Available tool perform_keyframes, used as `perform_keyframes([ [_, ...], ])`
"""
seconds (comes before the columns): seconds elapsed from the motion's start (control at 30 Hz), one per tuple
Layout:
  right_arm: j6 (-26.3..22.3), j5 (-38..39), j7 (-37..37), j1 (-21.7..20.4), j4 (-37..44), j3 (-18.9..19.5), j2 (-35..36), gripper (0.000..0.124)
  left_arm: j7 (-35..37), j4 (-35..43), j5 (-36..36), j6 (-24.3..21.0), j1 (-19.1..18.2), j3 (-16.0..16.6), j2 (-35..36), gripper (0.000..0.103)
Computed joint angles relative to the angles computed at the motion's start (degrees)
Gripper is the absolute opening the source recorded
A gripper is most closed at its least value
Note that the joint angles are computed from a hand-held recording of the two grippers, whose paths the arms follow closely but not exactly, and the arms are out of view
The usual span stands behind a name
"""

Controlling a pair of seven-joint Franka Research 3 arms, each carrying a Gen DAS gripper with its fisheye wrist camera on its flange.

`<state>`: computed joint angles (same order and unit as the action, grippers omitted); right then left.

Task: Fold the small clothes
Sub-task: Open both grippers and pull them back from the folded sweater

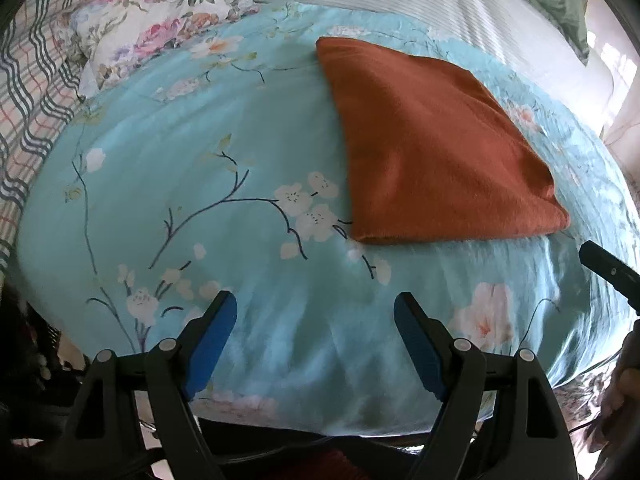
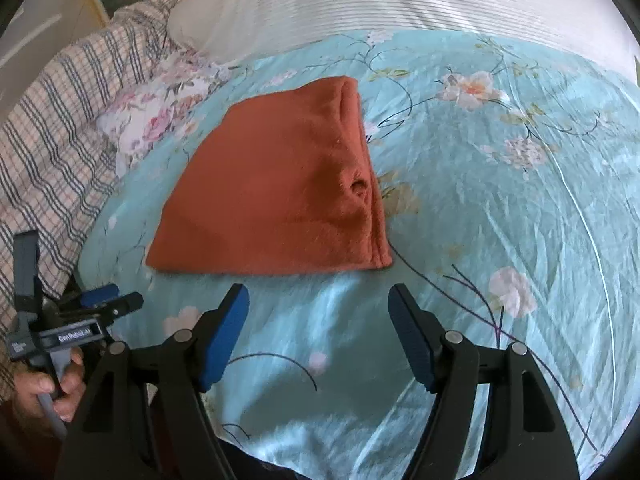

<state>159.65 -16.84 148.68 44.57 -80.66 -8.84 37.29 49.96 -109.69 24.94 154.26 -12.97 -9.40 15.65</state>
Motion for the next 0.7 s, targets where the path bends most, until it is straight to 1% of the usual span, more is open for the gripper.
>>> perform_keyframes([
  [0.1,-0.24,0.39,-1.31,-0.29,0.05,0.86,-0.09,0.078,-0.96,0.53,2.98,-1.61,-1.10,0.70,-0.57,0.081],
  [0.2,-0.33,0.56,-2.09,-0.18,-0.25,1.10,-0.38,0.079,-3.25,0.85,7.54,-3.01,-2.40,1.38,-1.32,0.081],
  [0.3,-1.49,0.44,-2.80,-0.01,-0.07,1.23,-0.49,0.080,-5.38,1.42,11.85,-3.87,-3.20,1.65,-1.87,0.082],
  [0.4,-1.25,0.68,-3.22,-0.38,-0.45,1.65,-0.71,0.080,-5.84,2.32,13.74,-4.78,-3.26,1.31,-1.99,0.082],
  [0.5,-1.41,0.42,-2.69,0.03,-0.26,1.31,-0.60,0.080,-6.66,2.73,15.54,-4.45,-3.19,1.33,-2.17,0.082],
  [0.6,-1.48,0.71,-4.02,-0.62,0.10,1.96,-0.51,0.081,-6.72,3.80,16.67,-5.11,-3.13,1.33,-1.89,0.083],
  [0.7,-2.64,1.70,-6.84,-1.71,1.98,3.14,0.18,0.085,-6.78,5.00,18.29,-5.41,-3.09,1.62,-1.45,0.083],
])
